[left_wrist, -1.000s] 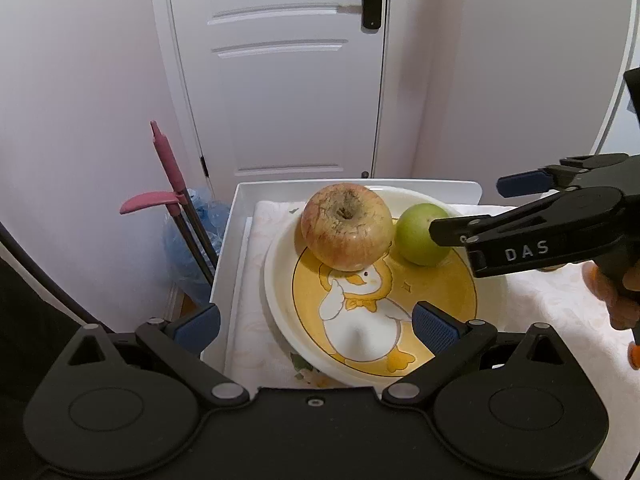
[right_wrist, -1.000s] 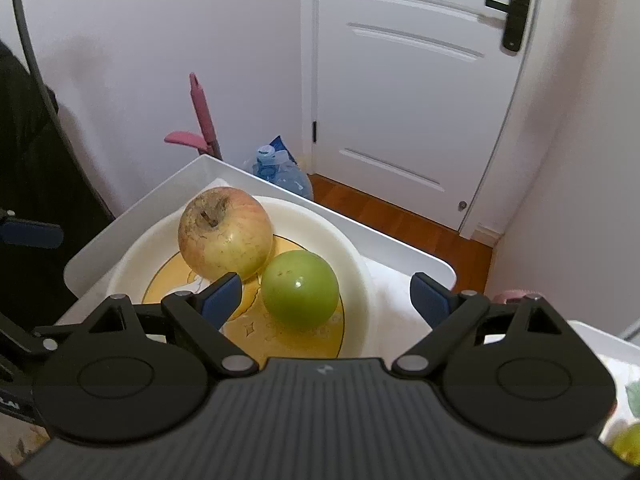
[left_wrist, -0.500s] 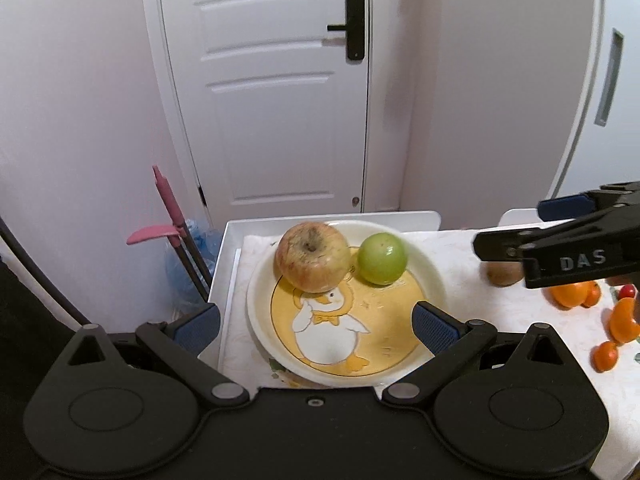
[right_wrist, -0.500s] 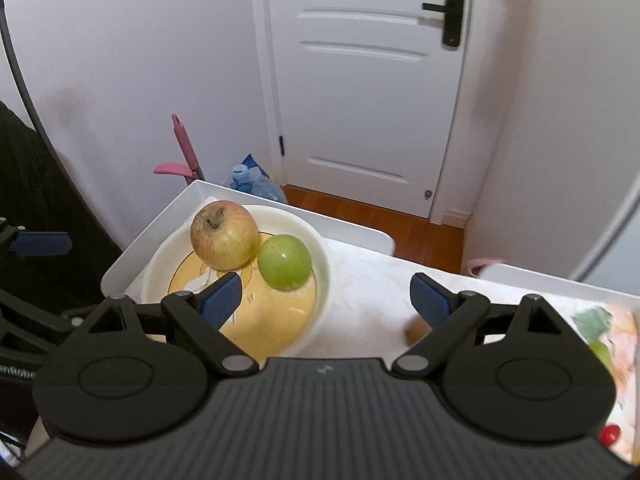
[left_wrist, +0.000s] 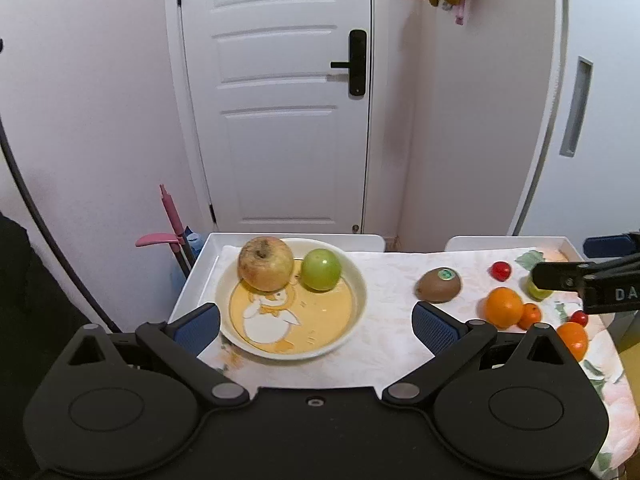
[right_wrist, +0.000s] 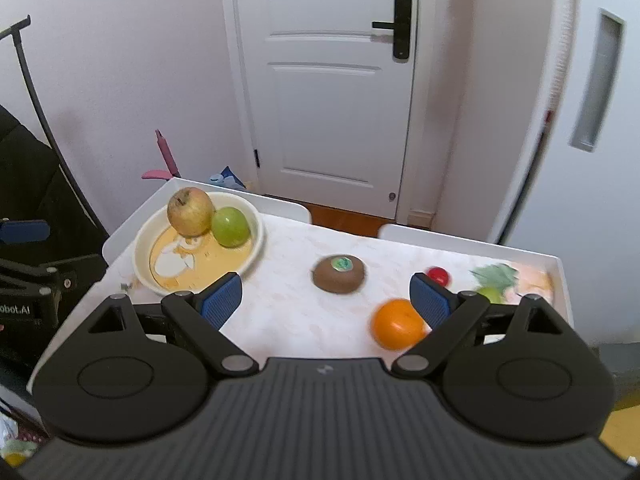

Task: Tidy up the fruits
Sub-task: 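Withdraw both tools from the bowl back over the fruit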

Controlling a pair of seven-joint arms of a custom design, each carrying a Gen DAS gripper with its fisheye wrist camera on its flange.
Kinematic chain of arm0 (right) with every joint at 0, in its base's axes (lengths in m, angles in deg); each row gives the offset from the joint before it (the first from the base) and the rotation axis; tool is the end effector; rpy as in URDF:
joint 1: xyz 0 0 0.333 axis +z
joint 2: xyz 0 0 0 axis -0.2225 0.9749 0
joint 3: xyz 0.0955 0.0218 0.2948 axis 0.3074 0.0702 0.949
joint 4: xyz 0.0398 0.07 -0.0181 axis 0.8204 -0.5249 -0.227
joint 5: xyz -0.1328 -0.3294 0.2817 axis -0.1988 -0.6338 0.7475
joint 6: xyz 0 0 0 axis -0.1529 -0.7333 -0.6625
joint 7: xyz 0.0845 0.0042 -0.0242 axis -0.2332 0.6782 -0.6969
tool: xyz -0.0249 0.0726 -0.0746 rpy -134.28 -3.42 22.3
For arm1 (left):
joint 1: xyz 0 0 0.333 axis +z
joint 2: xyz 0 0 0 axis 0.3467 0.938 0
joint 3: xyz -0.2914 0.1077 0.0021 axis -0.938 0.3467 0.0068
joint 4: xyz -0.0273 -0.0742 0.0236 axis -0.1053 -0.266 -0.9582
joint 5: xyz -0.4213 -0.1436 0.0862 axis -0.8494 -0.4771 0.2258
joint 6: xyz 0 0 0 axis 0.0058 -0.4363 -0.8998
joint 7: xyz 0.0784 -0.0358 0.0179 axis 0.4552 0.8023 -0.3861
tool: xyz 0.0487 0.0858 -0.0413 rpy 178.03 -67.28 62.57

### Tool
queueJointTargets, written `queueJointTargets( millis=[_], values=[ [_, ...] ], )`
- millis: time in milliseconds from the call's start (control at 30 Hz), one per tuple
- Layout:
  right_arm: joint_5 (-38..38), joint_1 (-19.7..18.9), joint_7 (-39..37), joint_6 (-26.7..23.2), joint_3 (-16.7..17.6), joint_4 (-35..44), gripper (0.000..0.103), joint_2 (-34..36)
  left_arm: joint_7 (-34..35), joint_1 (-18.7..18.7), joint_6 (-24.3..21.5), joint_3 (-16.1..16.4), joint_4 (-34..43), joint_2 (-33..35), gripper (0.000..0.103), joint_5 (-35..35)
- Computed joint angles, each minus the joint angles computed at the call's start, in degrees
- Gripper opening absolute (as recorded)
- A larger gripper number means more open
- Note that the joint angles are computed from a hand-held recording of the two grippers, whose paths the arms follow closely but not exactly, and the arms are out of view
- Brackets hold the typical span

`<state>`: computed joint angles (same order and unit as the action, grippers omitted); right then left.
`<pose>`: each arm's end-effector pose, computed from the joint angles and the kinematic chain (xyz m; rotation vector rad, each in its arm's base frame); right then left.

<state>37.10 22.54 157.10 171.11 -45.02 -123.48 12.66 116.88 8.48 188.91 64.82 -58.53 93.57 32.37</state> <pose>0.6598 0.4893 0.5304 -1.8617 1.4631 -0.6378 0.6272 -0.2613 0.5128 -1.6168 1.7305 -0.8084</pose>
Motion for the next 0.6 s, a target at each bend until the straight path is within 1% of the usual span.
queueJointTargets(
  millis=[67, 200, 300, 467, 600],
  values=[
    [-0.6, -0.6, 0.5, 2.2, -0.2, -6.2, 0.103, -4.2, -4.2, -0.9, -1.2, -0.4, -0.3, -0.6, 0.103, 3.0],
    [-1.7, -3.0, 1.4, 7.2, 0.5, -17.1, 0.103, -11.2, -11.5, -2.3, -2.7, -1.8, -1.1, -1.2, 0.103, 8.1],
    [-2.3, -4.9, 1.1, 9.2, 1.2, -22.4, 0.103, -14.5, -15.1, -3.7, -4.1, -2.8, -0.7, -0.4, 0.103, 10.8],
    [-4.0, -7.8, 1.0, 12.9, 1.7, -30.7, 0.103, -18.8, -18.7, -6.5, -4.2, -3.2, 1.0, 2.8, 0.103, 13.8],
    [-4.3, -9.9, 1.4, 16.6, 1.8, -35.2, 0.103, -19.8, -19.5, -9.3, -3.1, -2.1, 3.2, 6.5, 0.103, 16.0]
  ],
)
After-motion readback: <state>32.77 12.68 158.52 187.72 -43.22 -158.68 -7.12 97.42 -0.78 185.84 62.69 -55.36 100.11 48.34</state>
